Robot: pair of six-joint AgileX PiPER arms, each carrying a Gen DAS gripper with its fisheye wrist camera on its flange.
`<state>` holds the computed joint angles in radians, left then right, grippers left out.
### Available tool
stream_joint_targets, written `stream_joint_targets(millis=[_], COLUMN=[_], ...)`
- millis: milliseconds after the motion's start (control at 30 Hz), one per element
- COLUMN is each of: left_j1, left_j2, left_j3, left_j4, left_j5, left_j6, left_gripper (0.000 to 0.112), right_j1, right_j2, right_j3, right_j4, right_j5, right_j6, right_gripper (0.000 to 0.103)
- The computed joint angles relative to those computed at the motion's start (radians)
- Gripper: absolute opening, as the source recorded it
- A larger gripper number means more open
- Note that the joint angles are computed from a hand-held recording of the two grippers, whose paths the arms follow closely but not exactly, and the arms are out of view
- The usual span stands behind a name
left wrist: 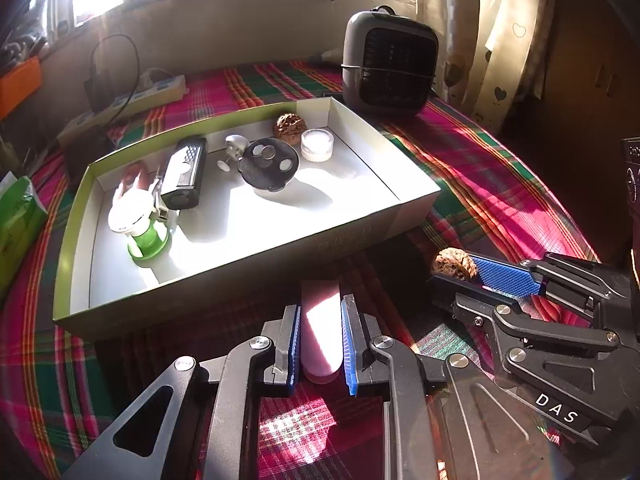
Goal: Organize objects
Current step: 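Carry the pink object and walnut over the white box with both grippers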
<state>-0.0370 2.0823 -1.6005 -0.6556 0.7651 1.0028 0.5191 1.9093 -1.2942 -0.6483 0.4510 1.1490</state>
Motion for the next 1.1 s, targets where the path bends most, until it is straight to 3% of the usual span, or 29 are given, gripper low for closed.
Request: stream_joint_targets(millis=[1100], left_j1=[0.077], left_j2=[-0.057], left_j3=[0.002], left_j4=[-0.074], left_j5=[0.029], left_j6=[0.022], left_gripper=[0.016], right_j1=[0.046], right_j2=[-0.013], right_j3=[-0.057], right_j4=[-0.055], right_j5=[0.027], right_j6=[0.021], right_gripper=[0.03])
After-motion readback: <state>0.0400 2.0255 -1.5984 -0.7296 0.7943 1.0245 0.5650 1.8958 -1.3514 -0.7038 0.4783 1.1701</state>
